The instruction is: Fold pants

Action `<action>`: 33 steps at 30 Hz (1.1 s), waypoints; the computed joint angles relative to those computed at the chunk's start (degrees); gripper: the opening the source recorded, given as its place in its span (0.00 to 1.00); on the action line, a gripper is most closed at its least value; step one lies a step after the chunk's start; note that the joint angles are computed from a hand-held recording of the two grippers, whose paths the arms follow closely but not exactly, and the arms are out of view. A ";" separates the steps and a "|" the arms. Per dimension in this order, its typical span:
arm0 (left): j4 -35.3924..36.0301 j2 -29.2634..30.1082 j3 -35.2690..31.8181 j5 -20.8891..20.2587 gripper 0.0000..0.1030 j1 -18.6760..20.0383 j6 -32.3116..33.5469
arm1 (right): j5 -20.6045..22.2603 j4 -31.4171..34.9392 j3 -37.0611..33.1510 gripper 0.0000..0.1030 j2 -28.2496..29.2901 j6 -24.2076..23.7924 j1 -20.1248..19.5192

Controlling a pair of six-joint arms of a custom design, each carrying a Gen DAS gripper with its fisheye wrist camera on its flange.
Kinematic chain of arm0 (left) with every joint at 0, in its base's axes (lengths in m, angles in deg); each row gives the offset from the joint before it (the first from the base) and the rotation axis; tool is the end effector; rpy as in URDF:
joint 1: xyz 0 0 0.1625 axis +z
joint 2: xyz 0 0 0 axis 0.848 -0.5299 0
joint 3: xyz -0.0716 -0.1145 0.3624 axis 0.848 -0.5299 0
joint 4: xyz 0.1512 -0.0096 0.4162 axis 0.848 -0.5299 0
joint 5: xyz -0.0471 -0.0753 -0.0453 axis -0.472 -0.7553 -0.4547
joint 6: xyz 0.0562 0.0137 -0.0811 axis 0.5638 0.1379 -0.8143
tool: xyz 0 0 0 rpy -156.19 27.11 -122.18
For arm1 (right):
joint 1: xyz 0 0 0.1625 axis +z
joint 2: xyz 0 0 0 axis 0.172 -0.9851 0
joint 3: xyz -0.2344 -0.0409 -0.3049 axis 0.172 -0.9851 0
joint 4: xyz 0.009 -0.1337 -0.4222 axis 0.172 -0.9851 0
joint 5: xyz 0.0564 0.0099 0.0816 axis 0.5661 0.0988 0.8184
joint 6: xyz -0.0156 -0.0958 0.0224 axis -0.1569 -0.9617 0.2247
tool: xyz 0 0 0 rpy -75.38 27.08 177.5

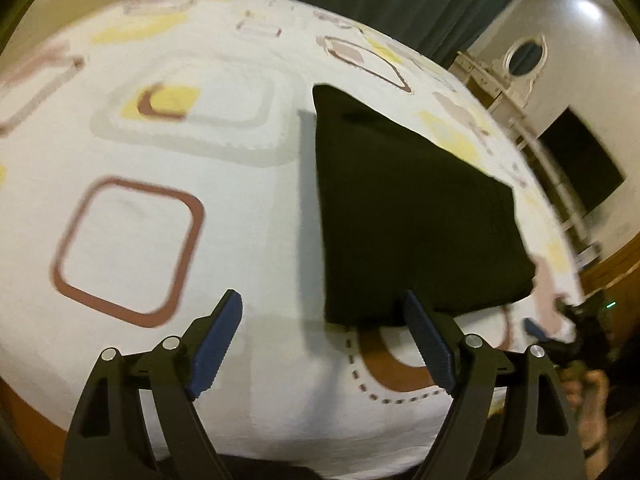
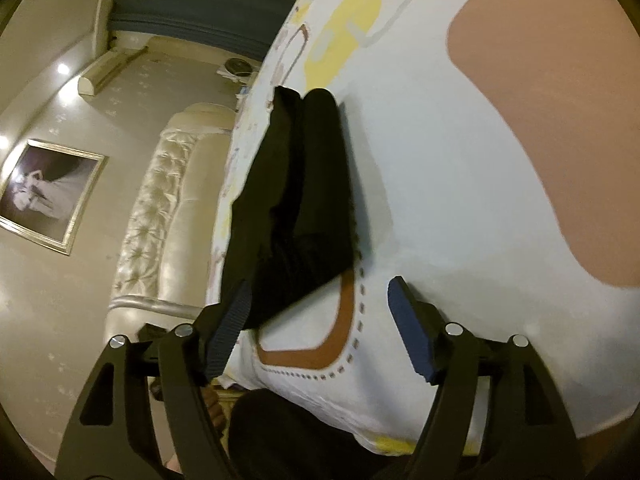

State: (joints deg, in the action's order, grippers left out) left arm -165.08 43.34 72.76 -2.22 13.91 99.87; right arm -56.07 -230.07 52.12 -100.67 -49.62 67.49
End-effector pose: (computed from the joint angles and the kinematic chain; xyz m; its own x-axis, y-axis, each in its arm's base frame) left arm -0.1114 -0.8888 0.1664 -0.8618 0.3088 -0.4024 0.4451 0.8408 -0.3080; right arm -0.0090 -0.7369 0.1820 -0.9379 0.2210 -0.2673 0.3449 0.6756 -0.6516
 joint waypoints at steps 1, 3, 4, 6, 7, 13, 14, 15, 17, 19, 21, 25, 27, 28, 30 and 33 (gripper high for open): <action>-2.18 -0.76 2.03 1.89 0.79 -0.54 1.42 | -1.15 -0.09 0.42 0.70 -0.21 0.10 0.19; -4.94 -1.71 4.66 4.68 0.79 -1.29 2.69 | -3.60 0.10 0.74 0.74 -0.33 0.20 0.94; -5.54 -2.02 5.47 5.45 0.79 -1.50 2.43 | -3.80 -0.18 0.94 0.78 -0.34 0.26 1.04; -5.84 -2.61 6.60 6.06 0.79 -1.65 0.64 | -5.20 -0.19 0.97 0.80 -0.20 0.57 1.64; -5.75 -2.83 6.91 6.01 0.79 -1.63 -0.34 | -6.35 0.13 0.88 0.81 -0.14 0.27 2.08; -7.14 -4.93 10.40 7.61 0.79 -1.94 -3.39 | -10.24 0.64 0.59 0.82 0.19 -1.19 3.64; -7.92 -5.20 11.03 8.27 0.79 -2.16 -2.70 | -11.78 0.77 0.47 0.82 0.29 -1.58 4.19; -9.15 -5.33 11.62 9.42 0.79 -2.49 -1.61 | -13.47 1.01 0.21 0.82 0.43 -1.97 4.79; -11.22 -5.35 12.21 10.28 0.79 -2.89 0.39 | -17.17 1.05 -0.19 0.82 0.78 -3.50 6.04; -12.35 -5.29 12.50 10.83 0.79 -3.18 1.52 | -23.66 0.35 -1.17 0.82 1.87 -6.62 8.05; -13.25 -5.20 12.91 12.09 0.79 -3.46 2.07 | -29.58 -0.93 -2.32 0.82 3.36 -9.61 9.84; -14.77 -5.19 13.70 13.26 0.79 -3.74 1.72 | -35.11 -2.60 -4.06 0.82 5.76 -13.56 12.01; -15.82 -5.16 14.02 13.83 0.79 -3.94 2.13 | -37.36 -4.03 -4.89 0.82 6.95 -15.66 12.94; -16.67 -5.24 14.39 14.10 0.79 -4.06 2.65 | -38.22 -4.90 -5.18 0.82 7.46 -17.15 13.38; -18.15 -5.26 14.83 14.58 0.79 -4.24 3.59 | -39.72 -6.32 -5.80 0.82 8.31 -19.69 13.99; -19.81 -5.60 15.63 14.41 0.80 -4.28 3.83 | -40.50 -7.12 -6.03 0.82 8.72 -21.18 14.25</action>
